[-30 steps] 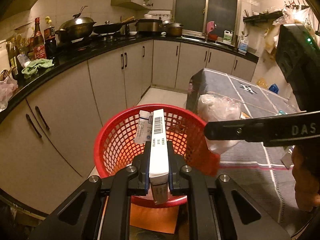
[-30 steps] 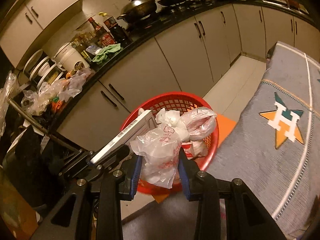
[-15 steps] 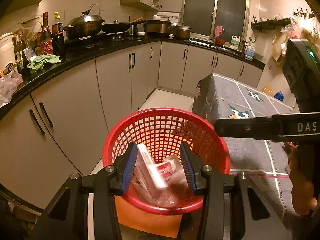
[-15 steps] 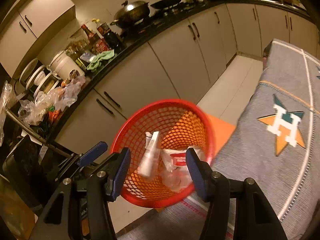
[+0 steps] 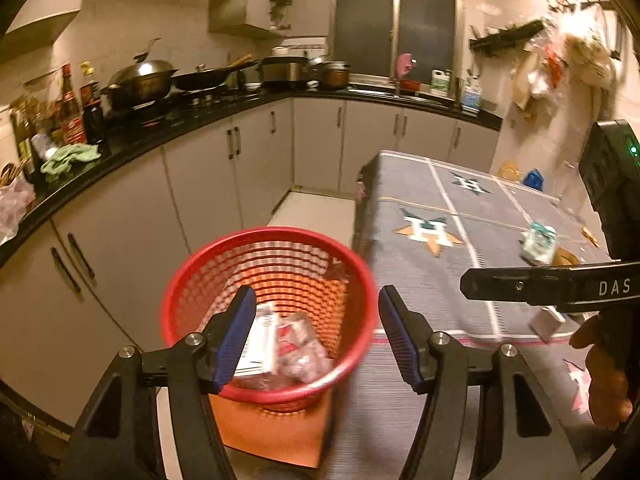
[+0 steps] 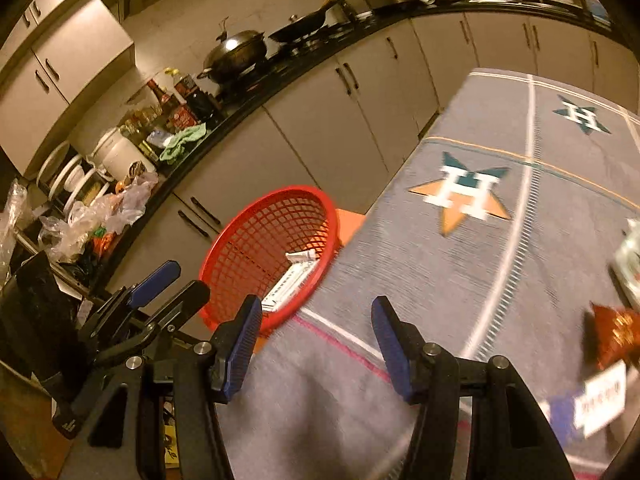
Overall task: Collect trash
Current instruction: 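Move both open tools back over the table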
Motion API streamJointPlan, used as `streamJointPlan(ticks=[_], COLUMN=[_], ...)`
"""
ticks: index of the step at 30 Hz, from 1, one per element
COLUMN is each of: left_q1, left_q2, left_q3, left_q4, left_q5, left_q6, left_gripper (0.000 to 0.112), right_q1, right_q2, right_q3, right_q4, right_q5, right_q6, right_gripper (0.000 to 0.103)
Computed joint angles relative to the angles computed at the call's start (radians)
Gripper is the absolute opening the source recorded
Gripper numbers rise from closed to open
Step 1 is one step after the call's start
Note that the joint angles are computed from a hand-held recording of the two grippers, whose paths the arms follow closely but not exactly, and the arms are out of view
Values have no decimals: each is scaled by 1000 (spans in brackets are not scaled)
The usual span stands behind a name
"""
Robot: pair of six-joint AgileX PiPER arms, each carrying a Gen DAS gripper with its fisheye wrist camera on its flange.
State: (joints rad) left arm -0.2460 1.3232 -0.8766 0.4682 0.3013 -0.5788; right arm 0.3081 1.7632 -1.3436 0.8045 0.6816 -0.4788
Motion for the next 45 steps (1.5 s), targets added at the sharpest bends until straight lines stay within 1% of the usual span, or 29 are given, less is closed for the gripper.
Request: streamJointPlan(ticks=[3, 5, 9, 12, 16, 17, 18, 19, 20, 23, 25, 27, 29, 31, 33, 36, 39, 41, 42, 43, 45], left_q1=[-91, -139, -239, -302, -362, -383, -397, -413, -428, -447, -459, -476, -490, -497, -497, -503, -504, -500, -503, -506, -508], left_q2=[13, 22, 63, 102, 163, 184, 199, 217, 236, 286, 319, 365, 394, 422, 454, 509, 565, 596, 614, 628, 653], left_q3=[-18, -28, -64, -95, -146, -165, -180, -196, -217, -278, -310, -359, -382, -411, -450, -519, -587, -623, -643, -657, -687], left_q4=[96, 129, 180, 187, 122, 113, 110, 108, 89, -38, -69, -100, -96, -120, -185, -206, -197, -222, -204, -188, -209], left_q5=[34, 46, 75, 87, 94, 102, 107, 113, 120, 132, 135, 161, 165, 182, 198, 238, 273, 283, 288, 292, 309], left_q6=[-102, -143, -207, -227, -164, -145, -135, -126, -99, 50, 91, 138, 152, 197, 294, 364, 367, 394, 374, 356, 371], left_gripper=[64, 65, 67, 67, 69, 70, 72, 73, 75, 81, 82, 82, 82, 82, 82, 82, 82, 82, 82, 82, 82], right_q1=[-50, -95, -218, -300, -431, -465, -525, -551, -594, -723, -805, -881, -951, -1012, -1074, -1152, -1212, -1239, -1254, -1262, -1269], right_q2=[-66, -115, -201, -266, -337, -347, -366, -377, -395, -450, -476, -490, -498, -490, -473, -461, -450, -442, -436, -428, -419], right_q3=[90, 153, 266, 337, 405, 414, 429, 437, 446, 466, 477, 488, 501, 504, 501, 497, 488, 487, 488, 486, 488], right_q4=[80, 112, 200, 216, 233, 241, 256, 261, 260, 233, 228, 223, 220, 216, 222, 231, 234, 234, 231, 224, 214], right_q5=[7, 11, 51, 73, 132, 155, 194, 208, 229, 273, 304, 334, 351, 370, 398, 427, 451, 456, 458, 452, 442], right_q6=[-94, -132, -223, -267, -334, -349, -379, -391, -407, -441, -467, -497, -525, -542, -563, -581, -597, -607, -618, -620, -624], right_gripper=[61, 61, 62, 61, 61, 61, 61, 61, 61, 61, 61, 61, 61, 61, 61, 61, 61, 61, 61, 61, 61])
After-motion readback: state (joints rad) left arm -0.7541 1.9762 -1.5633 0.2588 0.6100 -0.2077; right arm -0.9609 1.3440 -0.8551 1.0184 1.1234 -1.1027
